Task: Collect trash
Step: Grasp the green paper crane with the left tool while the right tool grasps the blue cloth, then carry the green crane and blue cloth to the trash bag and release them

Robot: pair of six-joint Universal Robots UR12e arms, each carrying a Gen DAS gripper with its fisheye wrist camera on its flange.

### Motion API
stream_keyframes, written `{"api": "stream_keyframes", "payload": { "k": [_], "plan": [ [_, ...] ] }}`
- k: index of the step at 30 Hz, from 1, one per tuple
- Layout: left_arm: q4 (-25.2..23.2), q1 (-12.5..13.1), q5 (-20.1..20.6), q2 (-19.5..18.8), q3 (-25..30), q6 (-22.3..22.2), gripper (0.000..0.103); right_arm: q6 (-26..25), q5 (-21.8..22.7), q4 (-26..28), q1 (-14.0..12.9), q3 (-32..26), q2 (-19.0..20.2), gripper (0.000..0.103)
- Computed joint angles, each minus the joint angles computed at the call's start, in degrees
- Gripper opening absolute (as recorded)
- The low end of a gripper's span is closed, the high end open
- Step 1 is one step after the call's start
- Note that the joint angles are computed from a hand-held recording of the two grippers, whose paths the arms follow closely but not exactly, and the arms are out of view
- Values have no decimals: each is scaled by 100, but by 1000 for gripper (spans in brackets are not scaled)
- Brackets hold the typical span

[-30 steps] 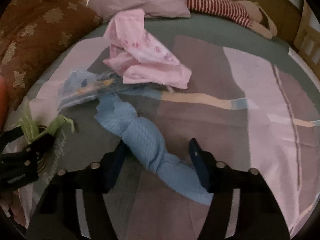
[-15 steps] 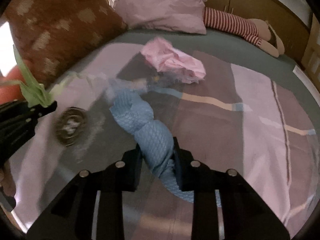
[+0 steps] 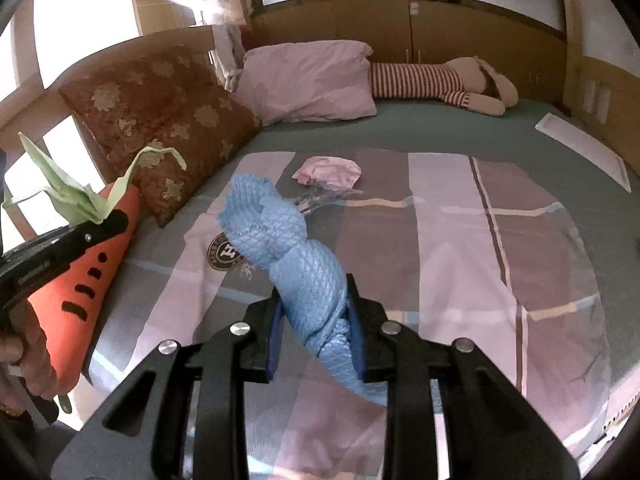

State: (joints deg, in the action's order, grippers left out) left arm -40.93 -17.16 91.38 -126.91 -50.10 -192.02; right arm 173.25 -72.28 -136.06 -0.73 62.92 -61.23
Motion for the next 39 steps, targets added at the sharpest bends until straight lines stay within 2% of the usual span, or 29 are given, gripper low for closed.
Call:
{"api": "stream_keyframes", "payload": {
  "k": [5,9,15,27,30,33,35,39],
  "plan": [
    [-105,-74,163,-6,-90,8,12,-70,-122,185,23,-101,99,28],
    [-237,-113,453,-123,27,244,12,-51,-135,347,31,-204,181,28],
    [-331,-69,404,-150,72,73,12,-141,-92,328,44,-182,161,28],
    [-454,-61,441,-193,136,22,12,-148,-146,337,46,-179,144,28],
    [-481,-66,395,-218,169,59,12,69,-98,-51,-75,79,-64,28],
    [-493,-97,216,-264,218,249,12,384,120,-543,-359,693,-512,28],
    [-486,-140,55,-288,245,446,12,360,-63,-791,-546,1195,-878,28],
    [-624,-279,-646,-355,399,936,12,601,-625,-1058,-1096,2306,-1708,28]
  ]
}}
